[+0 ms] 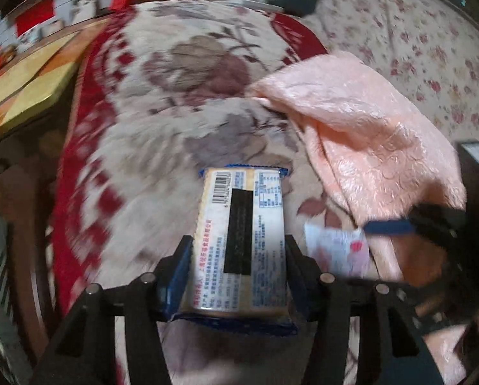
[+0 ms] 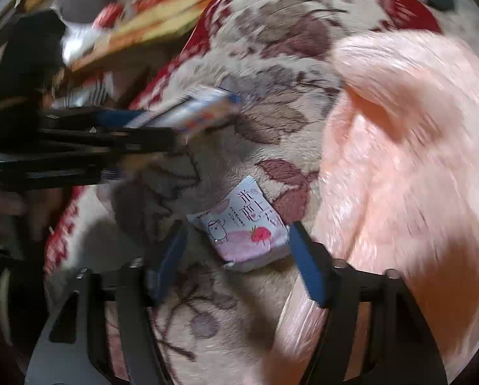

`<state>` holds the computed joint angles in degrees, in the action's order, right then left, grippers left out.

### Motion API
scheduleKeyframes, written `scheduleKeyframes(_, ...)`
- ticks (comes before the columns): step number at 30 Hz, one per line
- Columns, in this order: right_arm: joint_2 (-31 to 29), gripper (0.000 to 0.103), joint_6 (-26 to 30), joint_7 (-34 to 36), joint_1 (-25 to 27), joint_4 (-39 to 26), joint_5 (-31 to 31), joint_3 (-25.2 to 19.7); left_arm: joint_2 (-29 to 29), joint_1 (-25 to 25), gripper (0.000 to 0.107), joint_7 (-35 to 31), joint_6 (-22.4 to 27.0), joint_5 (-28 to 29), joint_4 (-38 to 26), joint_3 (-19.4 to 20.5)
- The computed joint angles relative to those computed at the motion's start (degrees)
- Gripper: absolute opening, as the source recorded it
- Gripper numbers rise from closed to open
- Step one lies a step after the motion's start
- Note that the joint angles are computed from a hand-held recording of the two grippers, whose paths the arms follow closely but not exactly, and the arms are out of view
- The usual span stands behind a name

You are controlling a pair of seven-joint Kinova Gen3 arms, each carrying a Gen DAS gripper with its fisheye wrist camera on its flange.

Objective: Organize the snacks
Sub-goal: 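Grasp the cracker box with the left gripper while the right gripper grasps the pink candy pack, then carry the cracker box and pink candy pack over the tray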

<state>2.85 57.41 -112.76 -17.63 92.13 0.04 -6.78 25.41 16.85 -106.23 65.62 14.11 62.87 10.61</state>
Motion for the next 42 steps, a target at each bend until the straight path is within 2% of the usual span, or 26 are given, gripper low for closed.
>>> scheduleKeyframes(1, 0.99, 0.079, 1.59, 2.02, -0.31, -1.42, -0.01, 0.41, -1.01, -0.57, 0.057, 0.24, -0.27, 0.36, 1.41, -0.23)
scheduleKeyframes(4, 5.02, 0.079, 6.84, 8.86, 0.0, -6.31, 1.93, -1.46, -4.3, -2.73, 0.057, 0.27, -1.51, 1.86, 6.27, -0.67)
scheduleKeyframes(6, 6.96, 0.079, 9.09, 12.86, -0.78, -8.2, 1.35, -0.42, -6.34, -3.27, 0.057, 0.0, -3.01, 2.11, 9.44, -0.83)
scheduleKeyframes(9, 7.65, 0.078, 8.02, 16.27, 0.91, -7.49, -2.42, 0.44, -9.07, -2.95, 0.057, 0.8, -5.18, 0.71, 13.18, -1.41)
scheduleKeyframes(10, 7.08, 0.064, 6.65, 16.48, 3.07, -6.38, -4.7, -0.3, -9.54, -3.1, 0.057, 0.95, -5.45, 0.69, 13.93, -1.46)
scheduleKeyframes(11, 6.66, 0.052, 5.1, 15.75, 4.67, -5.21, -6.04, -0.95, -10.0, -3.36, 0.057, 1.11, -5.68, 0.85, 14.74, -1.52)
scheduleKeyframes(13, 5.67, 0.053, 3.87, 13.77, 4.69, -3.5, -5.94, -0.78, -10.77, -3.11, 0.057, 2.6, -6.48, 0.02, 15.99, -1.89)
scheduleKeyframes(16, 4.36, 0.052, 4.11, 8.9, -1.13, -3.02, -0.35, 1.13, -12.19, -2.53, 0.058, 5.21, -8.27, -2.22, 18.03, -2.48)
scheduleKeyframes(23, 2.18, 0.052, 1.31, -3.08, -7.27, -3.83, 7.8, -2.05, -15.03, -4.63, 0.057, 9.03, -9.53, -3.1, 21.23, -3.52)
scheduleKeyframes(29, 4.52, 0.052, -1.5, -6.15, -9.36, -6.36, 7.08, -3.0, -18.0, -5.9, 0.058, 11.21, -10.99, -6.07, 23.45, -4.45)
scheduleKeyframes(42, 10.85, 0.052, 1.09, -7.06, -15.94, -15.89, 8.6, -2.78, -22.3, -10.53, 0.058, 12.65, -12.75, -7.76, 26.61, -6.5)
